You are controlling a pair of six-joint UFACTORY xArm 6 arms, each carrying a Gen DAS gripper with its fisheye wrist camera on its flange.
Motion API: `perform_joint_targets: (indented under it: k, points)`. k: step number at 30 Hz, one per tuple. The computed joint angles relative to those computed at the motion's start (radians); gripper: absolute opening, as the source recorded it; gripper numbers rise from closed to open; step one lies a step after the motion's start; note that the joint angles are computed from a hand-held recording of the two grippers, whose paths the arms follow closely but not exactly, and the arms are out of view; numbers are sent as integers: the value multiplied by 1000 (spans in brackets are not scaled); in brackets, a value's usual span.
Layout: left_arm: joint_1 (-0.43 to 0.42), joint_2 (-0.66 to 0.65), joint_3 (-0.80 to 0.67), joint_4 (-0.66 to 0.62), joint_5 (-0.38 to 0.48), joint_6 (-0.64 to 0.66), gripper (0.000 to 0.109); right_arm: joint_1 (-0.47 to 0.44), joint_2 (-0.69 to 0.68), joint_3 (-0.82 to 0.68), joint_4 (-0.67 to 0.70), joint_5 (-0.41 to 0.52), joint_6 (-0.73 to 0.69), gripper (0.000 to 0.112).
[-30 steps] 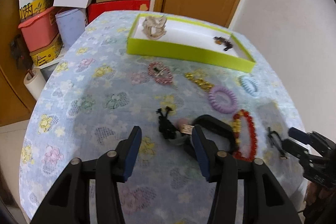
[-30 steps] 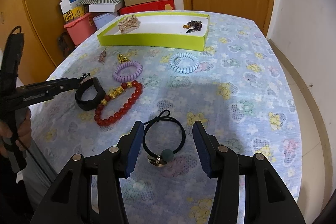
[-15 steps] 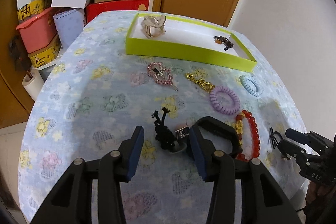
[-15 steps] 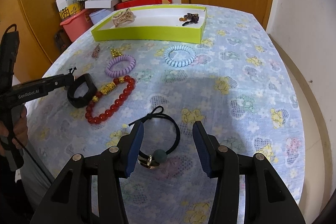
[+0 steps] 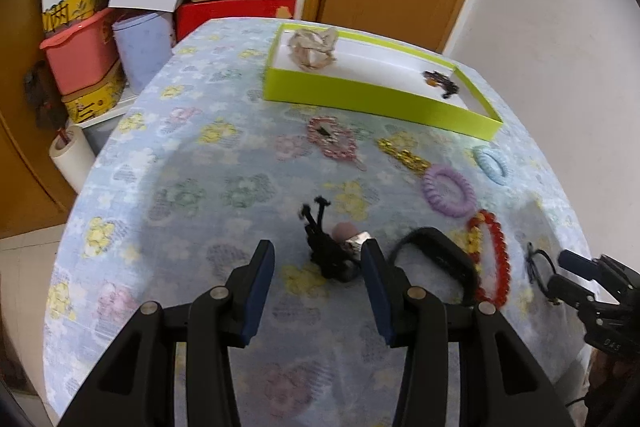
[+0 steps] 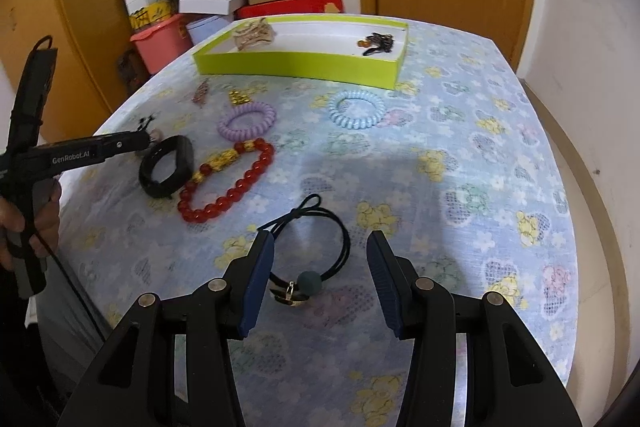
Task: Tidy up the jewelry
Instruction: 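Grasp the black hair tie with the right tool while the left tool grasps the black clip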
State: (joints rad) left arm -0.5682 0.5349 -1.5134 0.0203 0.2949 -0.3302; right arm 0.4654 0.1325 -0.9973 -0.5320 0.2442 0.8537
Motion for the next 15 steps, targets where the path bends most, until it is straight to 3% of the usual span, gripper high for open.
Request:
perform_joint_targets:
  k: [7,11,15]
  points:
    - [-10,30,-43,84,17,-46,47,15,22,-10,20,6,-40,49]
    - [-13,48,-71,242,34,-158,47,20,15,-5,-31,21,7,49]
    - [-19,57,-89,405,59,-264,38,26,-5,13,-83,33,68,49]
